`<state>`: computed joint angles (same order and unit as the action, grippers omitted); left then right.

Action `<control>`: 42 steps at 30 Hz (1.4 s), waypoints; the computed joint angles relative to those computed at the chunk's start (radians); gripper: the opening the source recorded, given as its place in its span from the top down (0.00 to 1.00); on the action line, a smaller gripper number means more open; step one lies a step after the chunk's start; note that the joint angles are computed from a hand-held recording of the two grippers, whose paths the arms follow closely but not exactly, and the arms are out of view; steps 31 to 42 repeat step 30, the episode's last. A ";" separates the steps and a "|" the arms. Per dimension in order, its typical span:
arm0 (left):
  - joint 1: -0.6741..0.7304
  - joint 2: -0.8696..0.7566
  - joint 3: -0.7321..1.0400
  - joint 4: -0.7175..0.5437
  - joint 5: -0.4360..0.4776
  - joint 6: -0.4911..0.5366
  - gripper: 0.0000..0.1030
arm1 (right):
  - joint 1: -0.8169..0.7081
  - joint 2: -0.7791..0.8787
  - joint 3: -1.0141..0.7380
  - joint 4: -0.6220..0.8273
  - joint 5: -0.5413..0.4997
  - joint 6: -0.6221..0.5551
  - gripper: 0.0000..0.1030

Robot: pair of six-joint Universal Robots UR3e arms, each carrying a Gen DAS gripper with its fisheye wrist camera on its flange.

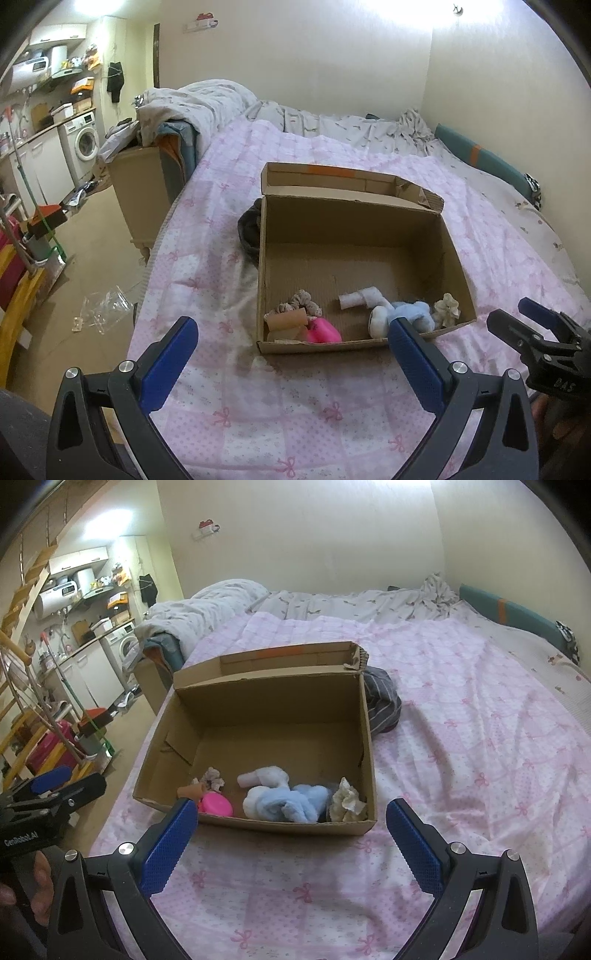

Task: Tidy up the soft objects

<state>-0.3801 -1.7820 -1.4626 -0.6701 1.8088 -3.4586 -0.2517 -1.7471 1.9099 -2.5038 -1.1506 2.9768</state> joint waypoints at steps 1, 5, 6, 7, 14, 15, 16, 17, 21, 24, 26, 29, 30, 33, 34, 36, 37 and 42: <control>0.001 0.001 0.000 0.000 -0.001 -0.001 0.00 | -0.007 0.000 0.000 0.006 0.007 0.001 0.00; 0.004 0.005 -0.005 0.000 -0.003 -0.003 0.00 | -0.025 -0.008 0.002 0.014 0.018 0.011 0.00; 0.004 0.006 -0.005 0.001 -0.003 -0.004 0.00 | -0.025 -0.007 0.001 0.013 0.017 0.013 0.00; 0.005 0.006 -0.005 0.000 -0.006 -0.003 0.00 | -0.023 -0.005 0.000 0.009 0.012 0.016 0.00; 0.005 0.009 0.001 -0.004 -0.006 0.003 0.00 | -0.023 -0.004 0.001 0.000 0.009 0.022 0.00; 0.005 0.008 0.002 -0.006 -0.005 0.001 0.00 | -0.024 -0.004 0.002 -0.001 0.010 0.023 0.00; 0.005 0.009 0.000 -0.005 -0.007 0.001 0.00 | -0.023 -0.004 0.002 0.000 0.009 0.022 0.00; 0.005 0.010 -0.001 -0.004 -0.009 0.001 0.00 | -0.024 -0.005 0.002 0.001 0.009 0.022 0.00; 0.003 0.011 0.002 -0.009 -0.008 -0.001 0.00 | -0.028 -0.007 0.008 -0.009 0.014 0.021 0.00; 0.005 0.013 0.001 -0.010 -0.012 -0.002 0.00 | -0.033 -0.012 0.017 -0.014 0.020 0.019 0.00; 0.004 0.014 0.000 -0.011 -0.015 -0.002 0.00 | -0.033 -0.018 0.020 -0.012 0.020 0.018 0.00; 0.007 0.018 -0.003 -0.013 -0.031 -0.002 0.00 | -0.036 -0.021 0.021 -0.009 0.024 0.019 0.00; 0.004 0.017 -0.002 -0.013 -0.027 -0.001 0.00 | -0.041 -0.025 0.022 -0.005 0.032 0.022 0.00; 0.004 0.017 -0.002 -0.013 -0.027 -0.001 0.00 | -0.041 -0.025 0.022 -0.005 0.032 0.022 0.00; 0.004 0.017 -0.002 -0.013 -0.027 -0.001 0.00 | -0.041 -0.025 0.022 -0.005 0.032 0.022 0.00; 0.004 0.017 -0.002 -0.013 -0.027 -0.001 0.00 | -0.041 -0.025 0.022 -0.005 0.032 0.022 0.00; 0.004 0.017 -0.002 -0.013 -0.027 -0.001 0.00 | -0.041 -0.025 0.022 -0.005 0.032 0.022 0.00; 0.004 0.017 -0.002 -0.013 -0.027 -0.001 0.00 | -0.041 -0.025 0.022 -0.005 0.032 0.022 0.00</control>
